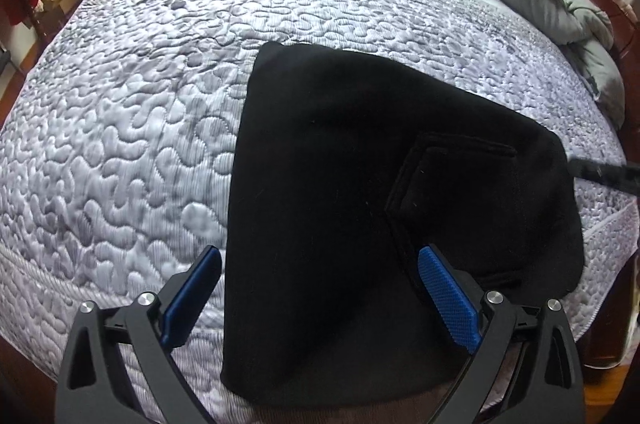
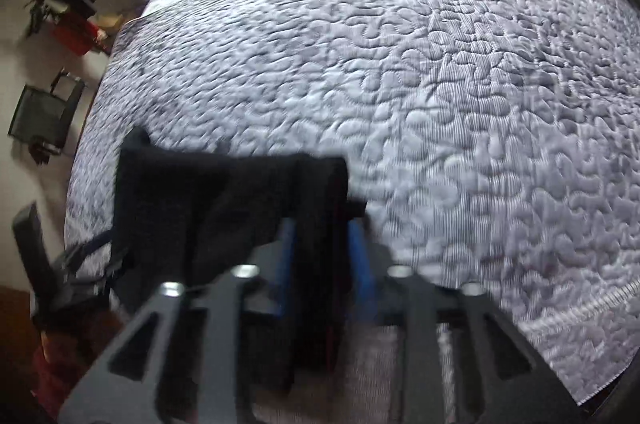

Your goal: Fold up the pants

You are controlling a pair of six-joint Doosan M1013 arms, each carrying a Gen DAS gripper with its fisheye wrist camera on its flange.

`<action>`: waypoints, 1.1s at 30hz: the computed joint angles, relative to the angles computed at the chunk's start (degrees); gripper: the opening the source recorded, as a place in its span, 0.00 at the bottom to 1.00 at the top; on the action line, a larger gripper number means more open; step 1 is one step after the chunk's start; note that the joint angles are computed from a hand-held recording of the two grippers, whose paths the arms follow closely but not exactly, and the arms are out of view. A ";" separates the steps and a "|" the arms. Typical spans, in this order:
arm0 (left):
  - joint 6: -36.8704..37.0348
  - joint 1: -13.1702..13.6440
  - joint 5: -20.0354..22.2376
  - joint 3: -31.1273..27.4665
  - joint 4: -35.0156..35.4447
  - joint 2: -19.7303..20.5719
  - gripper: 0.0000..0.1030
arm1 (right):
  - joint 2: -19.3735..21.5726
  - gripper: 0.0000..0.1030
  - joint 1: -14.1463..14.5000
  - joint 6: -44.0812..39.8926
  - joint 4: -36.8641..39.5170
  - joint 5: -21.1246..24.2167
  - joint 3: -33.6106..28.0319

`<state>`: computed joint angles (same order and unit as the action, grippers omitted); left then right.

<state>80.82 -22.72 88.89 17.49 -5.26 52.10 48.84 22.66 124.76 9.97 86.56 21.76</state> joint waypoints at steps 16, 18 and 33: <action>1.59 0.23 -3.28 10.53 -1.57 -5.11 0.96 | -8.28 0.11 2.31 -3.75 4.39 -7.87 17.05; 1.51 0.47 -2.50 9.66 -2.32 -4.57 0.96 | -9.01 0.09 1.92 -4.18 5.76 -9.23 18.22; 0.55 7.63 5.25 5.48 -29.02 0.21 0.83 | -9.72 0.05 2.51 -4.21 2.68 -8.66 21.19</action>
